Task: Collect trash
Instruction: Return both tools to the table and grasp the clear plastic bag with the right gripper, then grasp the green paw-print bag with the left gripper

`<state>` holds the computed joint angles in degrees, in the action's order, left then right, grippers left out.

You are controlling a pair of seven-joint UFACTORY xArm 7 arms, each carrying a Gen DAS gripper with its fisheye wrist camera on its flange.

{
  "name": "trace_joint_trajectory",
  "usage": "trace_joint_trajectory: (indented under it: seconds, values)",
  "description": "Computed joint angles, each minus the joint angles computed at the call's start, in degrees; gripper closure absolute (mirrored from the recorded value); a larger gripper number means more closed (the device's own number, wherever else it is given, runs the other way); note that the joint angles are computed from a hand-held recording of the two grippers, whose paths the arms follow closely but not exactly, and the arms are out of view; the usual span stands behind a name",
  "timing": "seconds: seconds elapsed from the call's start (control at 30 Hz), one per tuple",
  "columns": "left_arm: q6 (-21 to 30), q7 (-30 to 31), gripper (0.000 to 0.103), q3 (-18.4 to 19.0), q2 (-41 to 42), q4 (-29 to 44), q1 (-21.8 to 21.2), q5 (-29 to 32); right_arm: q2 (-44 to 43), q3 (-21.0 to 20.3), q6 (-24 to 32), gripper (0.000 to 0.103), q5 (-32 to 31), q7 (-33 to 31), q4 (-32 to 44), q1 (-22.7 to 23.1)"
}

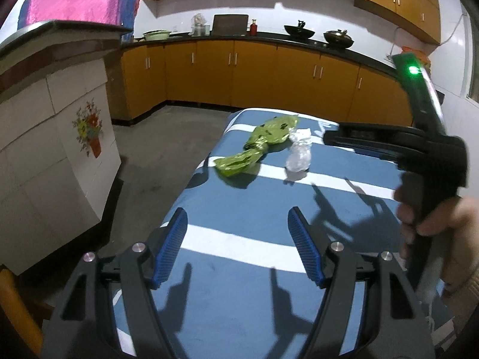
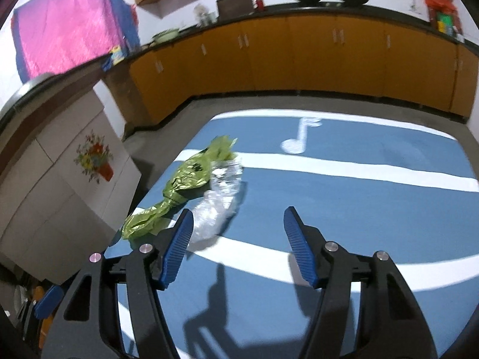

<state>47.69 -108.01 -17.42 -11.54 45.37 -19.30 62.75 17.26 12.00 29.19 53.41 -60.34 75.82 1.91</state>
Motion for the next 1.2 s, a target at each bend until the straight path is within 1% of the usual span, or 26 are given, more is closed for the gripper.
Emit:
trace_joint_trajectory:
  seconds: [0.1, 0.17, 0.23, 0.3, 0.33, 0.37, 0.4, 0.5, 0.6, 0.7, 0.9, 1.03, 1.13, 1.2]
  values:
    - [-0.40, -0.26, 0.034, 0.40, 0.00, -0.52, 0.32, -0.18, 2.66, 0.01, -0.51, 0.040, -3.26, 2.84, 2.36, 1.52]
    - [-0.74, -0.30, 0.034, 0.70, 0.10, -0.84, 0.60, -0.28, 4.83, -0.14, -0.77, 0.040, -6.57, 6.04, 4.17, 2.52]
    - [-1.22, -0.53, 0.034, 0.93, 0.34, -0.95, 0.89, -0.28, 6.55, 0.25, 0.35, 0.041, -8.61, 8.30, 5.83, 2.20]
    - [-1.56, -0.71, 0.034, 1.04, 0.80, -0.84, 1.05, -0.10, 7.75, 0.60, 1.37, 0.051, -10.56, 9.78, 6.97, 1.81]
    - [-1.80, -0.71, 0.034, 1.15, 1.04, -0.77, 1.09, -0.04, 8.44, 0.77, 2.32, 0.053, -11.53, 10.41, 7.65, 1.58]
    - [-2.04, -0.72, 0.034, 1.25, 1.32, -0.69, 1.12, 0.04, 8.82, 1.19, 3.54, 0.056, -11.66, 10.75, 8.25, 0.92]
    - [-2.17, -0.78, 0.034, 1.31, 1.51, -0.65, 1.10, 0.12, 8.85, 1.51, 3.55, 0.063, -11.58, 10.78, 8.32, 0.51]
    - [-3.18, -1.07, 0.034, 1.75, 2.19, -0.34, 1.13, 0.41, 8.66, 1.62, 3.94, 0.070, -12.75, 10.63, 8.12, -0.29]
    - [-4.31, -1.38, 0.034, 2.20, 2.98, 0.37, 1.27, 1.18, 7.64, 1.20, 2.76, 0.073, -13.43, 9.82, 6.67, -1.01]
    - [-5.13, -1.09, 0.034, 2.72, 4.13, 1.75, 1.38, 2.27, 6.42, 0.20, 0.81, 0.073, -13.87, 9.13, 4.88, -2.42]
    - [-6.64, 3.29, 0.034, 5.21, 8.52, 7.60, 1.86, 3.42, 5.10, -3.07, -2.04, 0.073, -14.94, 9.54, 3.03, -7.34]
    - [-8.87, 7.07, 0.034, 7.68, 12.35, 12.51, 2.48, 3.32, 4.38, -5.05, -2.20, 0.073, -16.00, 11.15, 2.34, -10.92]
    - [-10.16, 11.73, 0.030, 9.89, 16.98, 17.71, 2.77, 1.32, 3.56, -5.81, -0.66, 0.073, -15.66, 11.51, 1.81, -13.72]
    - [-11.14, 16.17, 0.030, 11.58, 20.76, 21.68, 3.06, -2.16, 2.78, -5.97, -0.12, 0.073, -15.03, 10.86, 0.93, -14.95]
